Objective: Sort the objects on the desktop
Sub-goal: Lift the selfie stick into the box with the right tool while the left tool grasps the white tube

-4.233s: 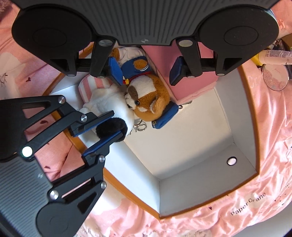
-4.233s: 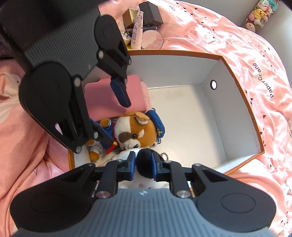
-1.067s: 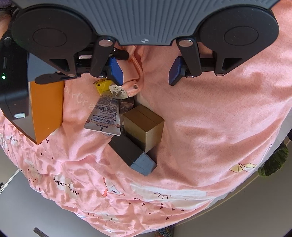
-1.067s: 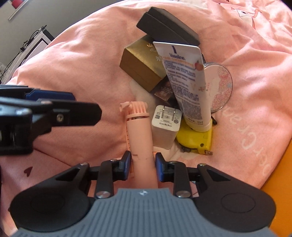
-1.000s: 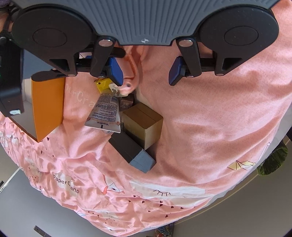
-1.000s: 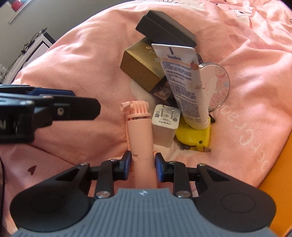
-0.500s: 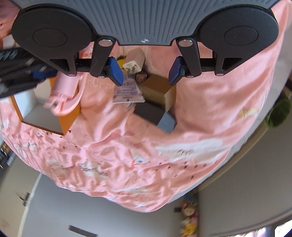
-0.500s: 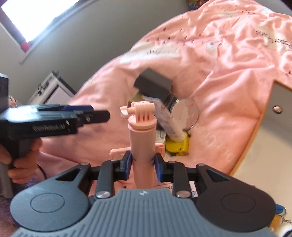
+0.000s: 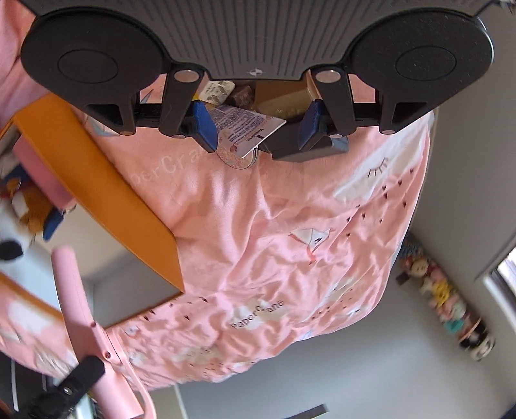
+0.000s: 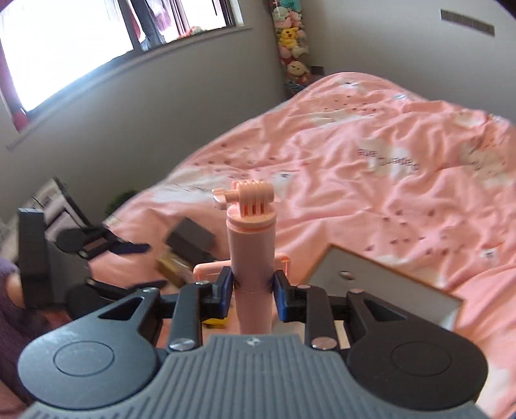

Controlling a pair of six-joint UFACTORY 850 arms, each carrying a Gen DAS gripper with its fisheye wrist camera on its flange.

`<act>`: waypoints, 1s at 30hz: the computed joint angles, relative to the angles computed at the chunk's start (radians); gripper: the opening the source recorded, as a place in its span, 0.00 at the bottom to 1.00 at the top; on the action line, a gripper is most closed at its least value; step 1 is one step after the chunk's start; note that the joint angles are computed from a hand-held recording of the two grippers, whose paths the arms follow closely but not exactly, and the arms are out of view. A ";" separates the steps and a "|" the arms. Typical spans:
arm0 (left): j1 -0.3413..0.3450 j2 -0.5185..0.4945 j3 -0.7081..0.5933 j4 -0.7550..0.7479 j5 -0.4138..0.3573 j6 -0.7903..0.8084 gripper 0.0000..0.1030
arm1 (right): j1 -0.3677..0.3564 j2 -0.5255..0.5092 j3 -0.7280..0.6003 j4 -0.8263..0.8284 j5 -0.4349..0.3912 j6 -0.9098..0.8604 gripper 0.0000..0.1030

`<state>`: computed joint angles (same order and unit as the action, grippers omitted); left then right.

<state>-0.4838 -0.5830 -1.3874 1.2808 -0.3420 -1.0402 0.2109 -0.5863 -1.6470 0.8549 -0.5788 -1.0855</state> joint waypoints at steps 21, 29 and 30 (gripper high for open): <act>0.019 -0.170 -0.196 -0.424 -0.096 0.913 0.63 | 0.087 -0.270 -0.191 -0.973 0.125 0.265 0.28; 0.032 -0.190 -0.231 -0.573 -0.112 1.021 0.42 | 0.082 -0.368 -0.282 -0.884 0.121 0.051 0.28; 0.033 -0.191 -0.233 -0.578 -0.111 1.019 0.41 | 0.079 -0.375 -0.286 -0.875 0.126 0.038 0.28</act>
<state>-0.4504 -0.7736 -1.6207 0.7026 -0.4535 -0.0209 0.2896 -0.9616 -1.9332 -0.0205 -0.4525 -1.0472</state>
